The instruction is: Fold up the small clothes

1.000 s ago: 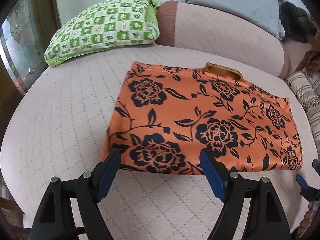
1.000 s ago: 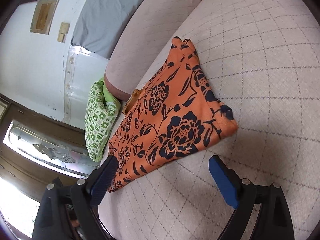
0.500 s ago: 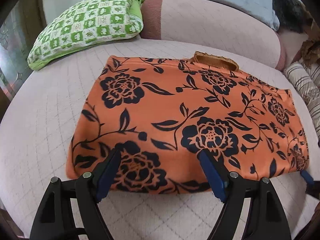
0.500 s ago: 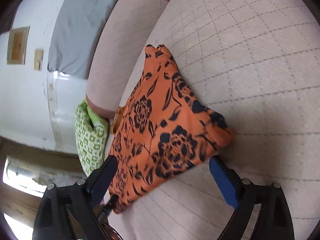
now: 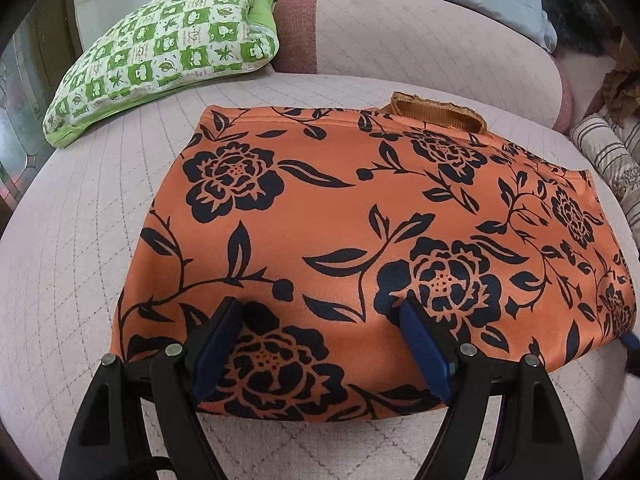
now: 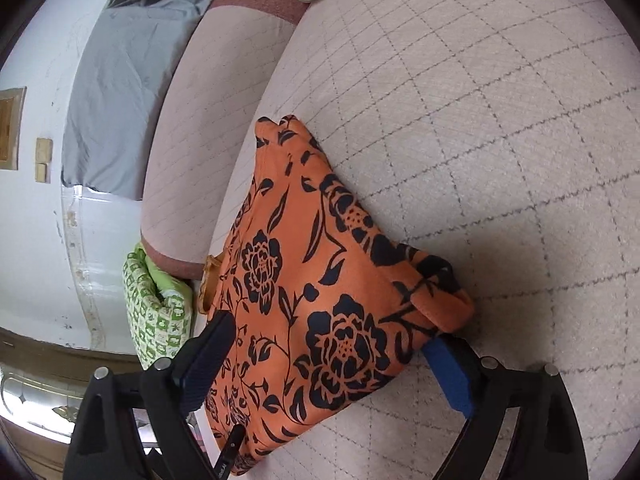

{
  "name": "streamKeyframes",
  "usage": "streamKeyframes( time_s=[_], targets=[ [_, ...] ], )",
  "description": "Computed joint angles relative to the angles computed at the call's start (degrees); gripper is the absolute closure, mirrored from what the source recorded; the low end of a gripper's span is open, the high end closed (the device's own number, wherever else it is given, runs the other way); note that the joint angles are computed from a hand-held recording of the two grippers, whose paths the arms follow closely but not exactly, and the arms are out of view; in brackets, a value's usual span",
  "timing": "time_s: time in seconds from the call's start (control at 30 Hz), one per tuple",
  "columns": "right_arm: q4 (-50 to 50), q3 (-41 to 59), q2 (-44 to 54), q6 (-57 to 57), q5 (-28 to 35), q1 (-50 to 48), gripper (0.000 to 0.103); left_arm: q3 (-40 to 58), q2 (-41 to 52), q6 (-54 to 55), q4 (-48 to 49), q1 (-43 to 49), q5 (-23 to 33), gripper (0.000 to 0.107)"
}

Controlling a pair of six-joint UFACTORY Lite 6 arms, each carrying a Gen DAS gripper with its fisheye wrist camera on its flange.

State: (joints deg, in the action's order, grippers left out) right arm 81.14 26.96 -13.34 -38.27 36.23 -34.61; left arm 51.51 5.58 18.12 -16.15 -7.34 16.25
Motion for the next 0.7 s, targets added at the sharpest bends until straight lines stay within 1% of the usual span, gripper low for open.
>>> streamKeyframes(
  time_s=[0.03, 0.07, 0.1, 0.13, 0.17, 0.2, 0.27, 0.3, 0.33, 0.37, 0.4, 0.43, 0.47, 0.5, 0.53, 0.57, 0.6, 0.63, 0.67, 0.7],
  targets=[
    [-0.3, 1.2, 1.0, -0.6, -0.5, 1.0, 0.026, 0.1, 0.2, -0.1, 0.3, -0.1, -0.1, 0.025],
    [-0.4, 2.6, 2.4, -2.2, -1.3, 2.0, 0.078, 0.2, 0.4, -0.1, 0.4, 0.0, -0.1, 0.025],
    [-1.1, 3.4, 3.6, -2.8, -1.3, 2.2, 0.093, 0.5, 0.8, 0.5, 0.1, 0.1, 0.0, 0.024],
    [-1.2, 3.4, 3.9, -2.9, -1.5, 2.0, 0.093, 0.7, 1.2, 0.6, 0.4, 0.1, 0.0, 0.023],
    [-2.2, 2.9, 1.7, -2.9, -1.6, 2.2, 0.093, 0.7, 1.4, 0.3, 1.0, 0.0, -0.1, 0.023],
    [-5.3, 2.6, -1.9, -1.1, -3.5, 3.8, 0.093, 0.6, 1.5, -0.1, 1.8, -0.1, -0.5, 0.022],
    [-16.3, 2.4, -8.4, 7.4, -8.2, 8.5, 0.093, 0.4, 1.7, -2.9, 4.8, -0.7, -1.1, 0.021],
    [-19.6, 1.2, -8.3, 9.4, -11.5, 10.5, 0.092, 0.4, 1.7, -4.6, 6.6, -1.0, -1.2, 0.021],
    [-20.6, 0.9, -5.8, 9.1, -12.9, 11.3, 0.086, 0.9, 1.9, -6.3, 8.3, -1.2, -0.6, 0.021],
    [-19.2, 0.4, -2.0, 6.3, -11.9, 10.4, 0.086, 1.5, 2.1, -6.4, 8.5, -1.1, 0.4, 0.021],
    [-15.5, 0.5, -0.6, 1.6, -8.7, 7.1, 0.084, 1.9, 1.9, -4.9, 7.3, -0.8, 1.3, 0.021],
    [-14.2, 0.9, -1.6, -1.4, -3.5, 2.5, 0.069, 2.1, 1.6, -2.9, 5.5, -0.1, 1.9, 0.021],
    [-15.4, 0.6, -4.1, -1.9, -0.7, 0.0, 0.044, 2.3, 1.4, -3.0, 5.9, 0.2, 2.3, 0.021],
    [-18.5, 0.8, -6.8, -0.1, 0.2, -1.8, 0.034, 2.2, 1.0, -3.0, 6.0, 0.5, 2.2, 0.021],
    [-20.8, 0.8, -9.3, 1.9, 0.3, -3.0, 0.027, 1.8, 0.6, -2.3, 5.5, 0.8, 1.5, 0.021],
    [-22.7, 1.4, -12.0, 2.7, 0.8, -5.2, 0.027, 1.4, 0.1, -2.7, 6.1, 0.9, 0.8, 0.021],
    [-22.5, 2.8, -12.2, 1.3, 1.5, -6.8, 0.027, 1.5, 0.4, -3.7, 7.4, 0.9, 0.4, 0.021],
    [-22.1, 5.6, -10.1, -0.8, 2.5, -7.9, 0.027, 1.8, 0.9, -3.2, 6.9, 0.9, 0.6, 0.021],
    [-20.3, 9.5, -5.5, -3.6, 2.2, -7.4, 0.027, 2.1, 1.5, -2.2, 5.9, 1.0, 0.7, 0.021],
    [-18.8, 12.6, -1.3, -5.8, 3.5, -7.1, 0.027, 2.0, 1.9, -1.9, 5.7, 1.0, 0.4, 0.021]
  ],
)
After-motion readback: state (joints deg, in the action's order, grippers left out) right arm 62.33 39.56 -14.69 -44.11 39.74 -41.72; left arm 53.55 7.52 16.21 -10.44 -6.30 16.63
